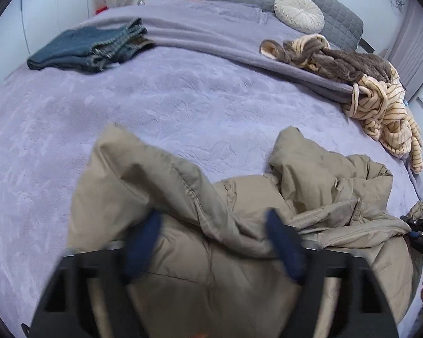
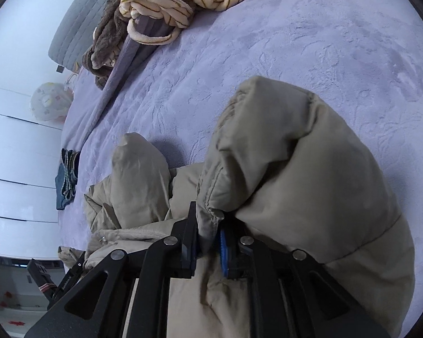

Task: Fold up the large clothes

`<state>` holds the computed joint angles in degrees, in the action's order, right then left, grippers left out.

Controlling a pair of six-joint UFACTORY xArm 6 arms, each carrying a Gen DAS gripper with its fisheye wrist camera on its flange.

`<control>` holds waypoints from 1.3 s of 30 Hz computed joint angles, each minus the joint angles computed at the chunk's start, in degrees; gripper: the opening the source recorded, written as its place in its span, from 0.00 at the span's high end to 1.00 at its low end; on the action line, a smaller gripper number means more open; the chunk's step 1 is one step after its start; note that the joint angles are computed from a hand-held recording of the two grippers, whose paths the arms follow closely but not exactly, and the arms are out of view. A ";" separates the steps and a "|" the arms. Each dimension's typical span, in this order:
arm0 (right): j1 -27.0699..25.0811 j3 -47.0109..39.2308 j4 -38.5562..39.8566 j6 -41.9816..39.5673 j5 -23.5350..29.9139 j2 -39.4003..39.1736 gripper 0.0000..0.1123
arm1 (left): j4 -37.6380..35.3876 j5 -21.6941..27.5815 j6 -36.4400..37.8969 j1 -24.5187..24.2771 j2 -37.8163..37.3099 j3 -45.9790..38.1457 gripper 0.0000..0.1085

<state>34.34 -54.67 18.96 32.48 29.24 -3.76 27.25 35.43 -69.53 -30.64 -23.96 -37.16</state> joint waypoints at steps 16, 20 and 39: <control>7.70 -5.60 -13.14 0.90 2.42 7.47 0.98 | -2.56 -10.18 4.43 -6.30 12.14 -5.17 0.58; 5.88 -9.71 -11.88 -2.19 2.92 12.58 1.00 | -1.76 -10.98 5.66 -4.30 18.13 -8.73 0.58; -4.96 -5.82 -26.12 7.62 8.53 7.22 1.00 | 1.70 -8.91 4.42 11.37 10.97 1.10 0.57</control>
<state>29.37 -60.49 -7.17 40.10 37.77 3.46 28.95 26.52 -65.11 -19.27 -12.99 -36.06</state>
